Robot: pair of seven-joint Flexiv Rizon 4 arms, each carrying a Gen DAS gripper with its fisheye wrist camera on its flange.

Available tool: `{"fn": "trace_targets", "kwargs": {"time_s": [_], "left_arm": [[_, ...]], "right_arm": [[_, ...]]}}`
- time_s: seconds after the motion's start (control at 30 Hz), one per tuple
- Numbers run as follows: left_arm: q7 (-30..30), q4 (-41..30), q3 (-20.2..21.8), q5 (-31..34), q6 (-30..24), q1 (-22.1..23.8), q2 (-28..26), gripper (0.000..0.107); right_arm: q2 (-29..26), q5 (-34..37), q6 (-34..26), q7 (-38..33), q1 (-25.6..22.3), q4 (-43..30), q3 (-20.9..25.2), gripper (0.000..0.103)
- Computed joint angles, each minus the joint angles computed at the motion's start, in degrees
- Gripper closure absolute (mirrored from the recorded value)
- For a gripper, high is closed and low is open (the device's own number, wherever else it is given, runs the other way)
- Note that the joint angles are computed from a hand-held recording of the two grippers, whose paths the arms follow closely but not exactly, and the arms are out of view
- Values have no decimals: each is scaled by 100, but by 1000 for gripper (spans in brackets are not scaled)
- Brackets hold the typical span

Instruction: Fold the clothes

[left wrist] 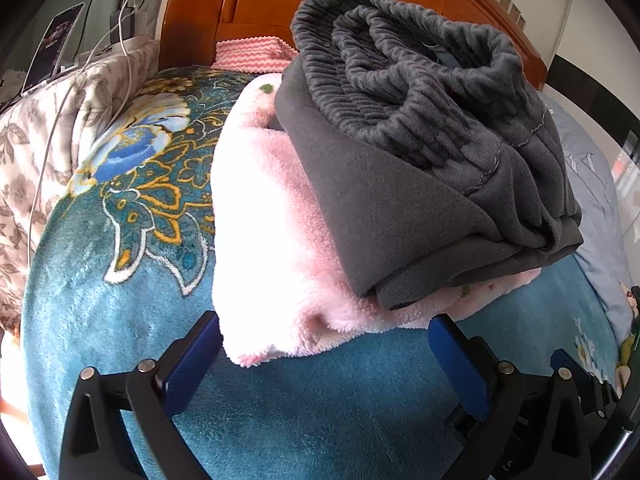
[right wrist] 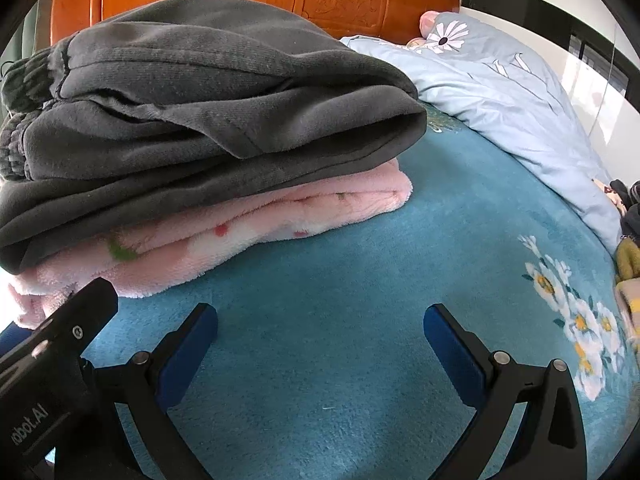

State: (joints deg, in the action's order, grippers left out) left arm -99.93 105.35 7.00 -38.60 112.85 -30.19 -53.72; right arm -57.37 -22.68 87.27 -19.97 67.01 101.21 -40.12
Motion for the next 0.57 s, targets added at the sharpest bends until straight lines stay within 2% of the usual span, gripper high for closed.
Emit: {"fn": "trace_targets", "kwargs": {"time_s": [0.47, 0.57], "left_arm": [[9, 28, 62, -38, 62, -85, -3, 4], [-16, 93, -132, 134, 279, 86, 21, 4]], "right_arm": [[234, -282, -186, 57, -55, 2, 41, 0], [260, -417, -187, 69, -2, 9, -30, 0]]}}
